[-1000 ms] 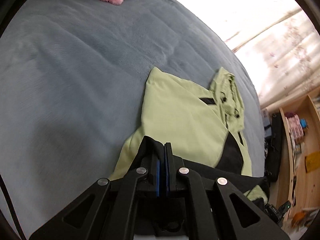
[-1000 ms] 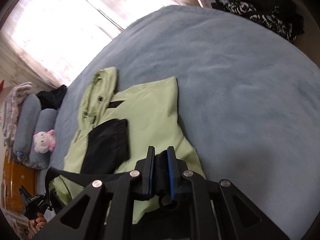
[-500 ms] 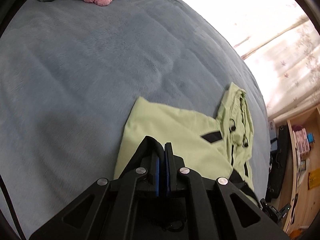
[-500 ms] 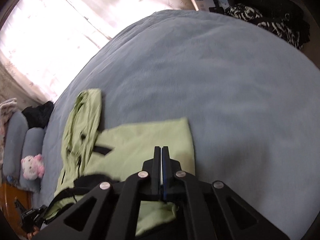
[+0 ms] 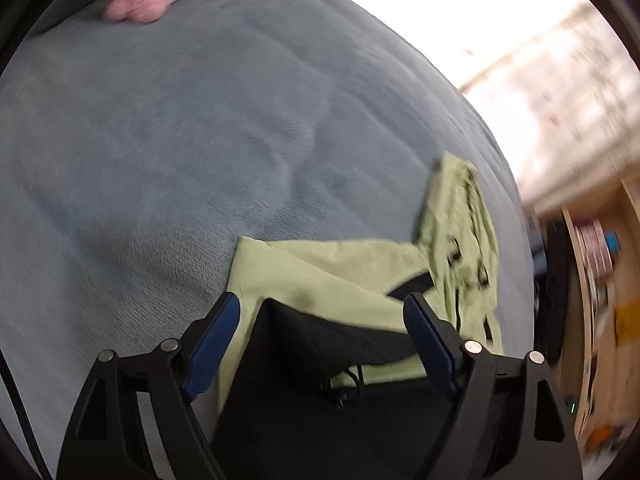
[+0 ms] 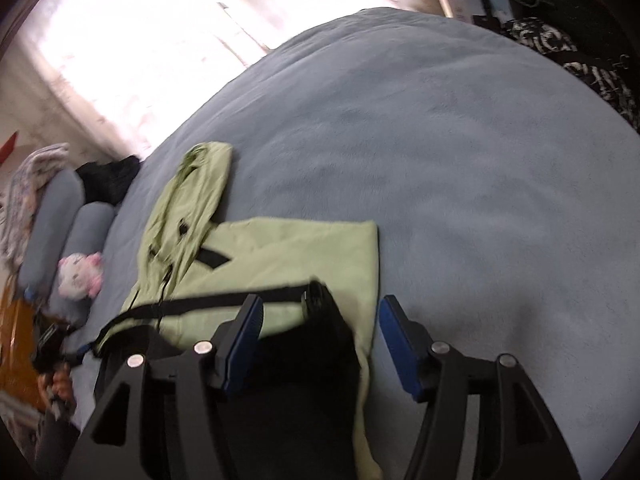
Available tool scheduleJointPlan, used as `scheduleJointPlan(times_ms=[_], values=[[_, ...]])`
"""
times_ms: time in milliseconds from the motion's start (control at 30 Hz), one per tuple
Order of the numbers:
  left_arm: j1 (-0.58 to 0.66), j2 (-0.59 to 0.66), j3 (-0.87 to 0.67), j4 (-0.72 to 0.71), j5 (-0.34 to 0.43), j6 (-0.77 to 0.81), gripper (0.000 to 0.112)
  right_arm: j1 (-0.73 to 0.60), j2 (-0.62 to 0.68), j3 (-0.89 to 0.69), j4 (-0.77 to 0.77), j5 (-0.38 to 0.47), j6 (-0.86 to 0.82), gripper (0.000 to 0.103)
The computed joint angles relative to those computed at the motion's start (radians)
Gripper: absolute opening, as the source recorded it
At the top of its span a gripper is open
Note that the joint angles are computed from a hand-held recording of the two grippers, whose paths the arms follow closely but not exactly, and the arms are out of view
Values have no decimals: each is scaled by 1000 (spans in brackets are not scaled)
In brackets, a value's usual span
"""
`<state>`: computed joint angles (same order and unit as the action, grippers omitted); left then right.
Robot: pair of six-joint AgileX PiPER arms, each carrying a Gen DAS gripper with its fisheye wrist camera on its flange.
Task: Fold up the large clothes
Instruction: 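Carry the black hem with both tools toward the hood and lay it down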
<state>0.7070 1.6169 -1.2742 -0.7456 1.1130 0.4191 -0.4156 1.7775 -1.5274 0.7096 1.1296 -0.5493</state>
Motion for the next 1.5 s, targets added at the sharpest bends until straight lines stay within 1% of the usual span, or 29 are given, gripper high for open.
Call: scheduleJointPlan(times_ms=[33,100,167,233,267,433,467,500,533,567,600,667,700,733,767,800,833,867,900,933,967,1000,1033,1133,1200,1267,1367,1433,1500], values=[[5,-4,-3,2,19,35,83,-16,-3,11,17,17,-41,60],[11,-18,0,20,56,169,83,-20,-4,22,23,29,-90,60],[4,-45,28,55,55,280,83,-7,4,20,19,50,-135,60],[12,-56,51,62,77,361,83,11,12,21,10,52,-156,60],[13,-74,76,72,68,403,83,17,13,25,9,53,-171,60],[24,-142,143,97,92,598,83,45,0,63,-8,36,-270,60],[15,-162,163,113,70,624,83,50,-4,72,-16,25,-277,60],[-6,-188,193,140,17,646,83,64,-10,83,-34,2,-283,60],[-52,-222,235,187,-77,655,83,74,-12,89,-48,-16,-285,60],[-101,-245,272,235,-164,646,83,92,-12,95,-71,-43,-282,60],[-138,-252,288,272,-219,630,83,109,-14,99,-94,-70,-270,60],[-246,-260,339,387,-388,564,81,136,-7,98,-121,-109,-255,60],[-287,-253,345,427,-437,525,80,150,-2,95,-131,-129,-246,60],[-306,-241,344,445,-469,518,76,164,4,88,-142,-145,-236,60],[-329,-218,335,453,-498,510,65,171,7,85,-147,-156,-234,60],[-341,-189,312,444,-503,514,58,181,10,82,-154,-177,-230,60],[-340,-157,280,420,-482,530,40,189,19,74,-161,-186,-222,60],[-344,-127,246,411,-457,525,31,193,26,67,-164,-189,-215,59],[-342,-90,207,394,-433,514,28,194,34,58,-160,-192,-210,55],[-344,-64,180,382,-422,500,23,193,40,52,-151,-195,-210,41],[-334,-43,155,355,-404,498,20,195,42,48,-155,-213,-193,30],[-323,-23,133,324,-389,488,19,194,47,40,-156,-222,-175,17],[-292,0,98,267,-353,485,17,187,57,25,-140,-220,-163,14],[-253,42,51,171,-348,446,14,179,72,-4,-115,-248,-122,10],[-239,49,40,160,-355,399,13,190,76,-21,-127,-276,-82,9],[-250,66,23,209,-374,302,13,208,90,-49,-154,-292,-13,9],[-291,117,-3,317,-395,127,13,256,149,-115,-276,-285,139,9],[-314,142,-10,352,-422,36,13,290,187,-137,-355,-289,227,9],[-322,158,-24,372,-425,-32,13,307,197,-137,-387,-312,278,9]])
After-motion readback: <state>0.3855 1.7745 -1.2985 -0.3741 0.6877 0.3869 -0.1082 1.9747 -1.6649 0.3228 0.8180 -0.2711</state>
